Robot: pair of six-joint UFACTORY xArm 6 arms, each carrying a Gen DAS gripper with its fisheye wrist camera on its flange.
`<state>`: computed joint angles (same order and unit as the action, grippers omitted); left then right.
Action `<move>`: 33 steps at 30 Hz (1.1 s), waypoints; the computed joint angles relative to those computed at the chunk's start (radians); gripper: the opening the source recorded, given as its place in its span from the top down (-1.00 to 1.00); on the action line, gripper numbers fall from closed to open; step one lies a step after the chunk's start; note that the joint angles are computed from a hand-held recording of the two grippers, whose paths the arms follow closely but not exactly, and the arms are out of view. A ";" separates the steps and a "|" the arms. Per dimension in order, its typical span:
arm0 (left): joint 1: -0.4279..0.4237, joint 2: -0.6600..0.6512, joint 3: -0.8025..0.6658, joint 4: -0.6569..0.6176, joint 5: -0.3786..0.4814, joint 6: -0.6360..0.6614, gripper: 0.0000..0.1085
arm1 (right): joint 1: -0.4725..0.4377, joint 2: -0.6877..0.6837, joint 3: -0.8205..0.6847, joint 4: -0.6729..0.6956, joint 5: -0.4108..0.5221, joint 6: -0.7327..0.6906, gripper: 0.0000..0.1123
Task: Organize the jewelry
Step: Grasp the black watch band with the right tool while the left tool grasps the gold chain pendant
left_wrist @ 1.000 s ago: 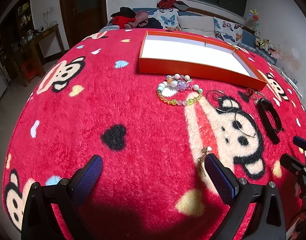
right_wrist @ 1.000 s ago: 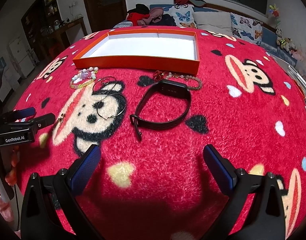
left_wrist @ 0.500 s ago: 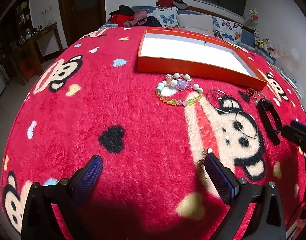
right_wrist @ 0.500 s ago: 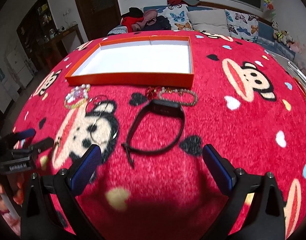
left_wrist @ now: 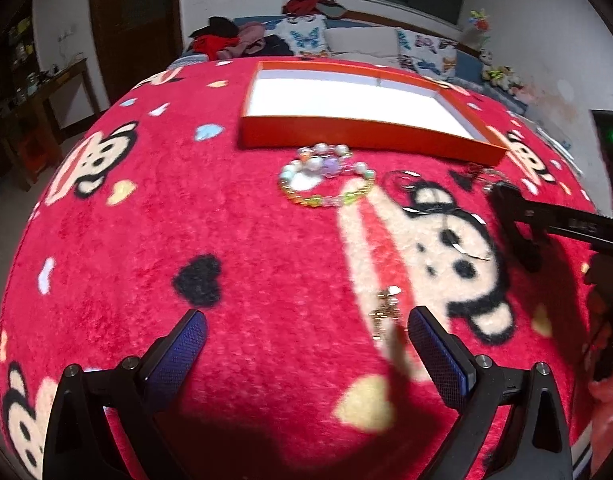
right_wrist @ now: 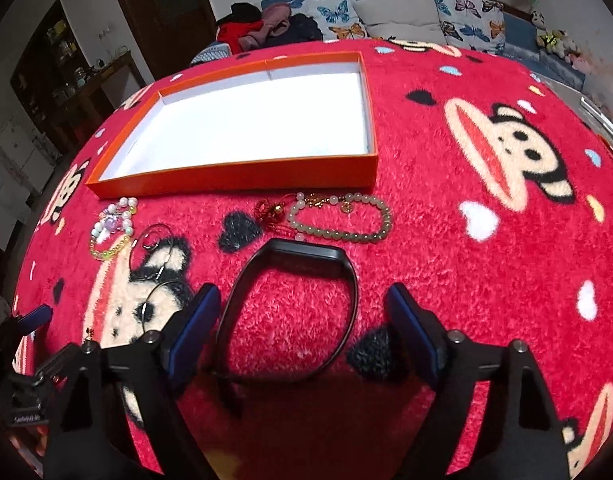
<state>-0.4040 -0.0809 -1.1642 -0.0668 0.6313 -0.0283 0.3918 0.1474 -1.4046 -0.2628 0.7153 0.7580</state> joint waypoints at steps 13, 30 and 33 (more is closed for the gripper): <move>-0.038 0.012 -0.012 -0.102 -0.030 0.148 0.24 | -0.002 -0.007 0.023 -0.004 -0.039 -0.024 -0.34; -0.064 0.021 -0.011 -0.080 -0.045 0.175 0.67 | -0.005 -0.019 0.057 -0.016 -0.090 -0.022 -0.34; -0.067 0.011 0.006 -0.066 -0.063 0.181 0.79 | -0.004 -0.020 0.058 -0.022 -0.090 -0.017 -0.30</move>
<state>-0.4707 -0.0695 -1.1583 -0.1326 0.5679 0.1523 0.3883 0.1274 -1.3471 -0.2850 0.6250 0.7409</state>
